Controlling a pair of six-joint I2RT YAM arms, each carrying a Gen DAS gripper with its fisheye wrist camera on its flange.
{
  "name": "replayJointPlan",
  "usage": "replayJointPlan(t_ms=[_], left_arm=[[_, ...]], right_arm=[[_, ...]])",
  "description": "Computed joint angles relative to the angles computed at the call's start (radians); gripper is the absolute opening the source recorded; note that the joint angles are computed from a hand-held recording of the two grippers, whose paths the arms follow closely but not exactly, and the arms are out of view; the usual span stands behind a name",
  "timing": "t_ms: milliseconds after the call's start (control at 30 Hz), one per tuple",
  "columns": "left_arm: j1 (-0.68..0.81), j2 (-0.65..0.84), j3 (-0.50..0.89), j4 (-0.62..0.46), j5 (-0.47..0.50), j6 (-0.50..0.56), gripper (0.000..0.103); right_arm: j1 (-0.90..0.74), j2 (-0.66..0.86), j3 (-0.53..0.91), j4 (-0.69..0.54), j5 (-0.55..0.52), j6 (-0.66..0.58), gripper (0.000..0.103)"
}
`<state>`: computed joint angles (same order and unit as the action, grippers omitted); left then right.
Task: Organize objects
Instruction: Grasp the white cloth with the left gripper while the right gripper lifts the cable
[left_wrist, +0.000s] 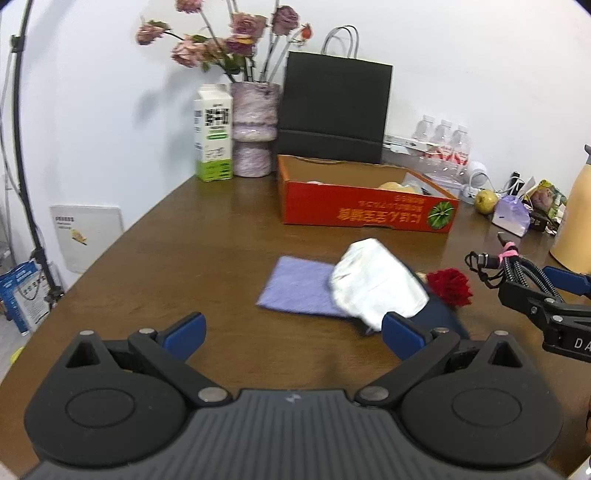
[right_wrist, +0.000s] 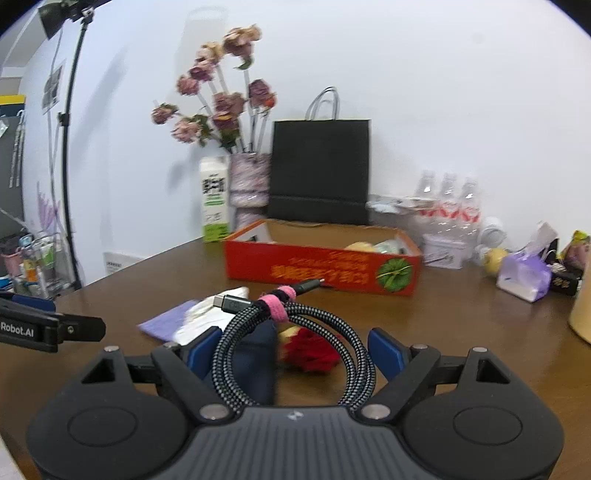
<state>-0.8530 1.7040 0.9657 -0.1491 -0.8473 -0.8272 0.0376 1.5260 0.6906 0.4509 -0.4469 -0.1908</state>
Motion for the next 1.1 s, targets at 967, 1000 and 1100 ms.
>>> replayJointPlan(t_ms=[967, 1000, 1100], left_arm=[[0.244, 0.388, 0.377, 0.184, 0.367, 0.186, 0.103], [0.245, 0.39, 0.376, 0.183, 0.37, 0.181, 0.103], [0.255, 0.399, 0.379, 0.172, 0.393, 0.15, 0.103]], right_arm=[[-0.033, 0.316, 0.204, 0.125, 0.034, 0.018, 0.085], [-0.034, 0.317, 0.204, 0.124, 0.033, 0.021, 0.085], [-0.037, 0.318, 0.209, 0.118, 0.03, 0.028, 0.085]])
